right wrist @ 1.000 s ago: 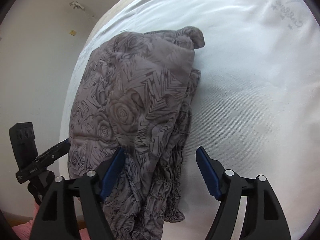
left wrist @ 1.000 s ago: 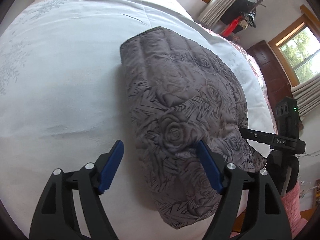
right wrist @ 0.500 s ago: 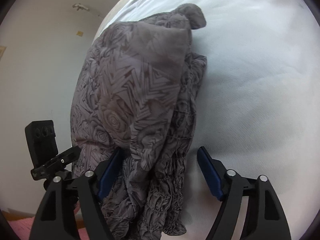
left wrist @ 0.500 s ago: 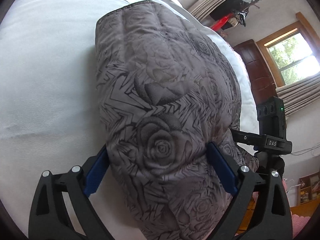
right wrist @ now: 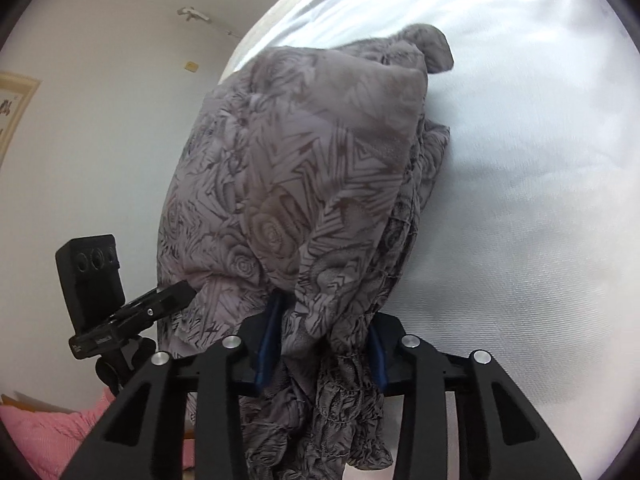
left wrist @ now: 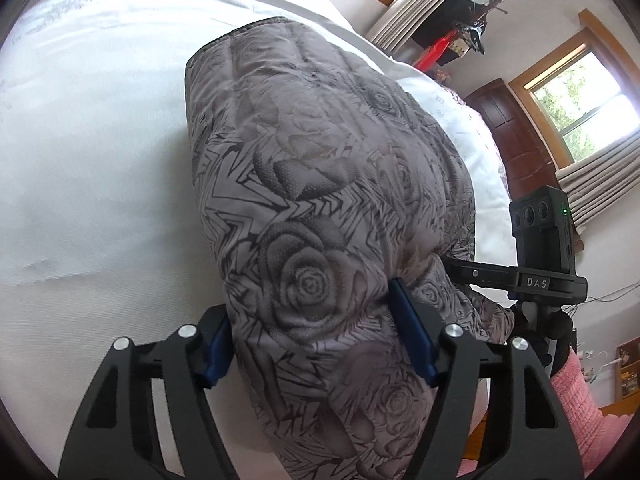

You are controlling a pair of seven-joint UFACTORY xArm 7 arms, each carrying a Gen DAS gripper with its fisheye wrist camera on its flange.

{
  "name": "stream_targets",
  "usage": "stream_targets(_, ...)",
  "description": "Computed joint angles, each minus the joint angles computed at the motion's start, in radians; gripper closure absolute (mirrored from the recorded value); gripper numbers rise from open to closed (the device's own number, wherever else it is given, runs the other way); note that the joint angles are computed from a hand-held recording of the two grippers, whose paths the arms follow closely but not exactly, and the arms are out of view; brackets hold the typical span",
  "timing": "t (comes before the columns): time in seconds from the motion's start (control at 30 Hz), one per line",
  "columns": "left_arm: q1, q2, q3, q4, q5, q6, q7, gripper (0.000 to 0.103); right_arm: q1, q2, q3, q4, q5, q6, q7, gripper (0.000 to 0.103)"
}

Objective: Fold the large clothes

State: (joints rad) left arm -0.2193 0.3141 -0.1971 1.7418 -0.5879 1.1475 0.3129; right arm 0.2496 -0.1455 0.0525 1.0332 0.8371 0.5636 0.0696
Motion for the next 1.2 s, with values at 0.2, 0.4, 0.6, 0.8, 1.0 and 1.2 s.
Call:
stream_targets(0.2,0.009,-0.044,0.004,-0.026,-0.027,-0.024,0.014,0.040,0.001,0.021,0.000,0.060,-0.026,0.032,-0.014,0.067)
stream_targets(0.4,0.036,-0.068,0.022,-0.038,-0.070,-0.055,0.016,0.040,-0.007,0.097,0.016,0.175,-0.036,0.066,-0.063,0.067)
stream_targets(0.6,0.060,-0.080,0.037,-0.039,-0.082,-0.106,0.009,0.040,-0.020,0.181,0.053,0.291,-0.093,0.079,-0.051,0.067)
stream_targets(0.8,0.077,-0.076,0.045,-0.048,-0.076,-0.143,-0.003,0.040,-0.044,0.284,0.079,0.386,-0.131,0.121,-0.037,0.067)
stream_targets(1.0,0.084,-0.030,0.044,-0.028,-0.036,-0.131,-0.044,0.040,-0.050,0.319,0.099,0.393,-0.162,0.122,0.011,0.066)
stream_targets(1.2,0.069,0.012,0.030,-0.002,0.006,-0.156,-0.057,0.035,-0.064,0.342,0.101,0.406,-0.180,0.121,0.016,0.064)
